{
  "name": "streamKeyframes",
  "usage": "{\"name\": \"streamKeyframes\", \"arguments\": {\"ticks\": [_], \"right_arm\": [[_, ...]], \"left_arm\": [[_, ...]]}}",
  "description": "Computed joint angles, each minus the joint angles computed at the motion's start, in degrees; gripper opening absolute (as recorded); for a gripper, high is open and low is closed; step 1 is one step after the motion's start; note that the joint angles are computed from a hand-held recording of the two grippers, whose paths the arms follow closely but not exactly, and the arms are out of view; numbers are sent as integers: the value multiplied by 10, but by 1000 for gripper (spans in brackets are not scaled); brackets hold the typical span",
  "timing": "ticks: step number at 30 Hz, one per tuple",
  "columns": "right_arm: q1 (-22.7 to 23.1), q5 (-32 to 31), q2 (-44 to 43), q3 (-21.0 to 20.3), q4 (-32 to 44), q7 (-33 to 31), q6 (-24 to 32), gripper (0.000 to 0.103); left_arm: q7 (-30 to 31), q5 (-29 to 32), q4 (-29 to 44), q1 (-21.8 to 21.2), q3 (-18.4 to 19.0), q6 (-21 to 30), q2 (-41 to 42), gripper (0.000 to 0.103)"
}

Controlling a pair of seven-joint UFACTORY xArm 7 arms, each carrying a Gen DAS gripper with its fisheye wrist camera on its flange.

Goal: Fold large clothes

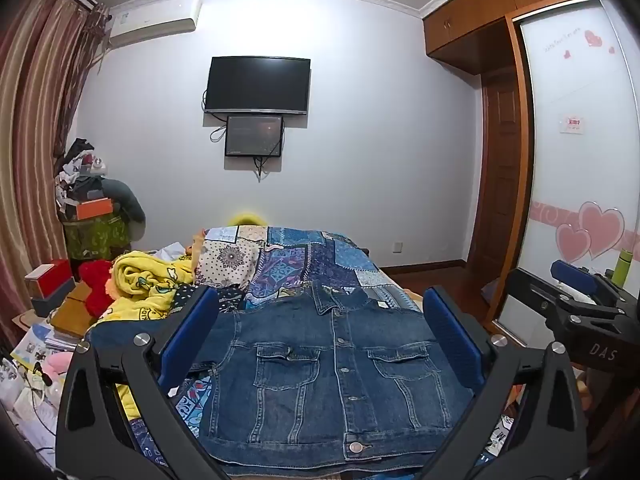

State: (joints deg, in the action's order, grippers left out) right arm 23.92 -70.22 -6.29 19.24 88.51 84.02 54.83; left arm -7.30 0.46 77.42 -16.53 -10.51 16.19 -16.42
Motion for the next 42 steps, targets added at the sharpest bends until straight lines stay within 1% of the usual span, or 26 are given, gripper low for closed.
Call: {"name": "streamKeyframes", "arguments": {"ticks": [1,8,12,14,15,19,25,33,42], "right_arm": [[-1,-4,-1,0,-1,10,-1,103],[0,-4,1,-1,-1,7,3,103],[6,2,1,5,14,-3,19,103],[5,-3,-1,3,6,5,10,103],[6,-2,-1,4,7,3,13,103],[3,-2,-1,2,5,4,7,103],[4,0,-3,3,5,3,8,103],[-2,2,-4,-2,-2,3,-9,103],[-4,0,-2,0,-2,4,-9,103]], "left_arm": [[5,-5,1,-4,3,1,1,103],[27,-33,7,-17,16,11,6,103],[41,-44,13,-19,22,16,13,103],[52,-56,18,-26,31,19,17,103],[39,-34,4,-9,12,1,11,103],[43,-38,1,-13,15,-1,10,103],[34,-30,6,-7,11,1,12,103],[31,-27,6,-7,11,4,12,103],[30,-27,8,-8,11,5,13,103]]}}
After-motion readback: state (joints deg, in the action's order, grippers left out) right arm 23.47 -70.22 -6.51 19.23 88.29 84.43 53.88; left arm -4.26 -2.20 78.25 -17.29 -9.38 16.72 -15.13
